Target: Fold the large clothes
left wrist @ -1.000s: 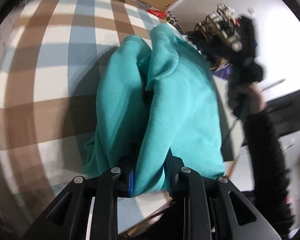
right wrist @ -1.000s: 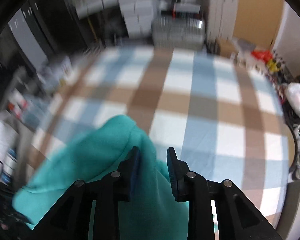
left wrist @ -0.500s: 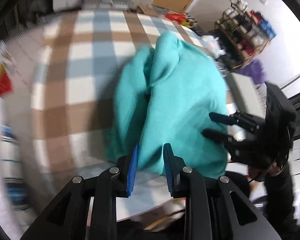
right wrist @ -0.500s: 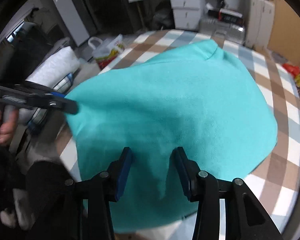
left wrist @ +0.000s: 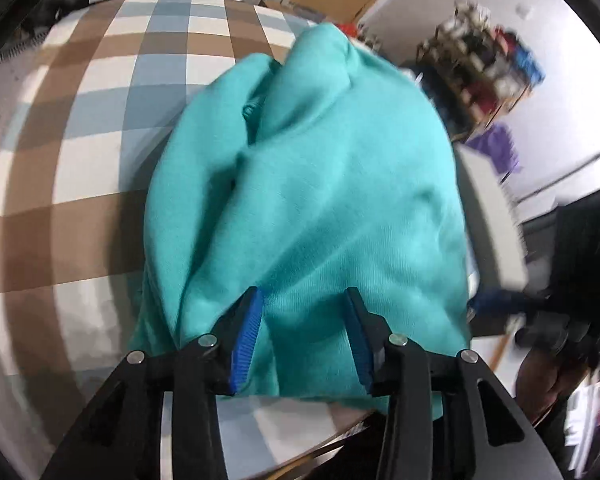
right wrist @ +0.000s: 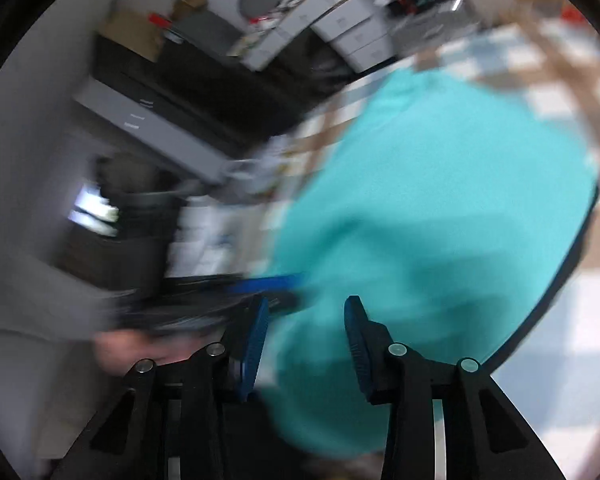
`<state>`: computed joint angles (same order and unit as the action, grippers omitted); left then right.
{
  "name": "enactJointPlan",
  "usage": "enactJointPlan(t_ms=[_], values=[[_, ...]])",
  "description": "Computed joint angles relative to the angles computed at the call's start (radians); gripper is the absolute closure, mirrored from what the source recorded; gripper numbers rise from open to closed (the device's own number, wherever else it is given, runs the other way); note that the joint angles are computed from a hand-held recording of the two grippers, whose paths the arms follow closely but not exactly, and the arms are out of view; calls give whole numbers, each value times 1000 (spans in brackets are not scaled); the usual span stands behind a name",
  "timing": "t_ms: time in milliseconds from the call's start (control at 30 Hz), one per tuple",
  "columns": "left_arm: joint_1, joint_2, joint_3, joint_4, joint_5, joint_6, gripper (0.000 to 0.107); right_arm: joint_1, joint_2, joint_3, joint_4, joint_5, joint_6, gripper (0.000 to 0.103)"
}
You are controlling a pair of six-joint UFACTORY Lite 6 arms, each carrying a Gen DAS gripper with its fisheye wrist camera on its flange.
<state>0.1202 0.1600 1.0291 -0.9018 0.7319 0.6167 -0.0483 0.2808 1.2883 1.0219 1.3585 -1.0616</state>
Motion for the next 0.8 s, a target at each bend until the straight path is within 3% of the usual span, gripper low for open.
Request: enactJointPlan(t_ms=[67, 133, 167, 300, 433, 500, 533, 567, 600, 667, 733, 800], values=[[27, 28, 17, -7, 29, 25, 72, 34, -11, -41, -82, -31, 31, 66], [55, 59, 32, -8, 41, 54, 78, 57, 1, -84, -87, -82, 17, 79], [66, 60, 33, -9, 52, 61, 82, 68, 8, -80, -107, -124, 23, 103], [119, 80, 85, 35, 145, 26, 85, 65, 73, -53, -88, -112, 42, 103], [89, -60, 170, 87, 217, -50, 85, 105, -76, -175, -78, -233, 1, 103], [44, -100, 211, 62, 184, -20, 72, 115, -113, -211, -64, -265, -5, 103], [-9, -96, 254, 104, 119, -58, 54, 112, -115, -222, -49, -271, -15, 103], [-50, -71, 289, 151, 63, -90, 46, 106, -114, -230, -31, -271, -28, 103], [-87, -16, 350, 224, 35, -155, 46, 97, -108, -236, -13, -266, -42, 103], [-107, 170, 474, 279, 74, -258, 51, 68, -96, -256, 28, -240, -82, 103], [-65, 317, 548, 239, 148, -257, 61, 29, -62, -246, 57, -201, -129, 103], [-38, 349, 515, 151, 117, -168, 59, -19, -24, -262, 112, -156, -219, 103]])
